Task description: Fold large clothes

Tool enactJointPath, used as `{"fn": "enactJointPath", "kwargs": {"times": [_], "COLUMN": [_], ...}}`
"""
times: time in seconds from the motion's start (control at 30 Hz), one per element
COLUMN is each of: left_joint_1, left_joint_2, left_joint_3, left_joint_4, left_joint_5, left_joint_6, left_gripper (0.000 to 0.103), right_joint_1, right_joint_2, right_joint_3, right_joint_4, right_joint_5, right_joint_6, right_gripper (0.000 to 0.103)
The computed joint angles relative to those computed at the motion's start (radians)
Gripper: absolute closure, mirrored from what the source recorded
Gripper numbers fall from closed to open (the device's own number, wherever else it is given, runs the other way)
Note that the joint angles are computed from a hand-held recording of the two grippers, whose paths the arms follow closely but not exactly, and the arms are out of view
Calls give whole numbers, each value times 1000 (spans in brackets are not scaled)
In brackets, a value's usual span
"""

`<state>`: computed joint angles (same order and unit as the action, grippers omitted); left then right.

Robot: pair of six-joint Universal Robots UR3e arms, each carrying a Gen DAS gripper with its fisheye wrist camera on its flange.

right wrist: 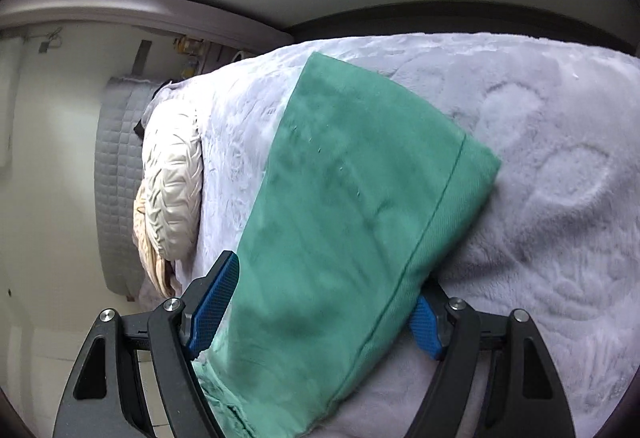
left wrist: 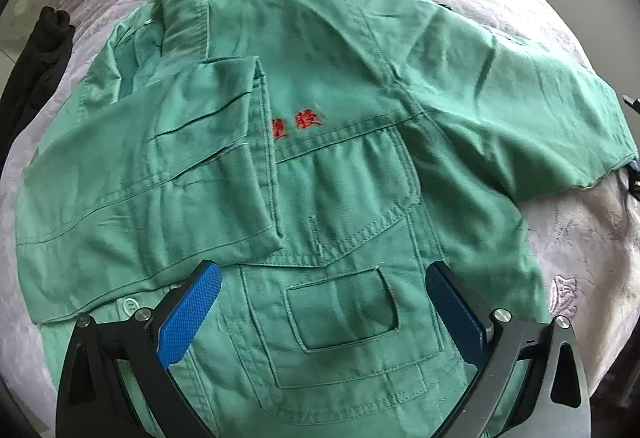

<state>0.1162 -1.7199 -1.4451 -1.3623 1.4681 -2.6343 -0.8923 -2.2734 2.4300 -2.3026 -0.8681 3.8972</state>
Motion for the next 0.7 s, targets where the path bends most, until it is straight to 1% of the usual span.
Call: {"fn": "enactJointPath", "kwargs": {"times": [0.07,0.13,0.23,0.3,0.43,0.47,0.5,0.6,0.7], "left_joint_1": [3,6,18,33,76,88,101,151,207], "left_joint_2": [-29,-32,-19,-19,-11,-5,-6,16,24], "left_joint_3": [30,24,-3,3,-7,-14,-13,-46,-67], "left_joint_4": [2,26,63,55,61,65,64,75,95], "left_joint_5": [14,41,74,68,60,60,57,35,16], "left_joint_6": [-3,2,20,20,34,41,53,99,141], "left_gripper": [0,0,0,0,0,0,0,0,0], "right_joint_1": [41,73,170,224,388,456,487,664,810], "right_joint_2": [68,91,156,203,355,423,458,658,846], "right_joint_3": [-55,-73,-169,-236,-432,-509,-545,-773,-1025], "right_joint_4": [18,-24,-35,-57,-128,-159,-176,-232,-213], "right_joint_5": [-53,-81,-167,-165,-205,-222,-227,-254,-286], "right_joint_6": [0,7,-24,-27,3,22,27,69,65], "right_gripper": [99,99,99,99,99,99,99,99,99]}}
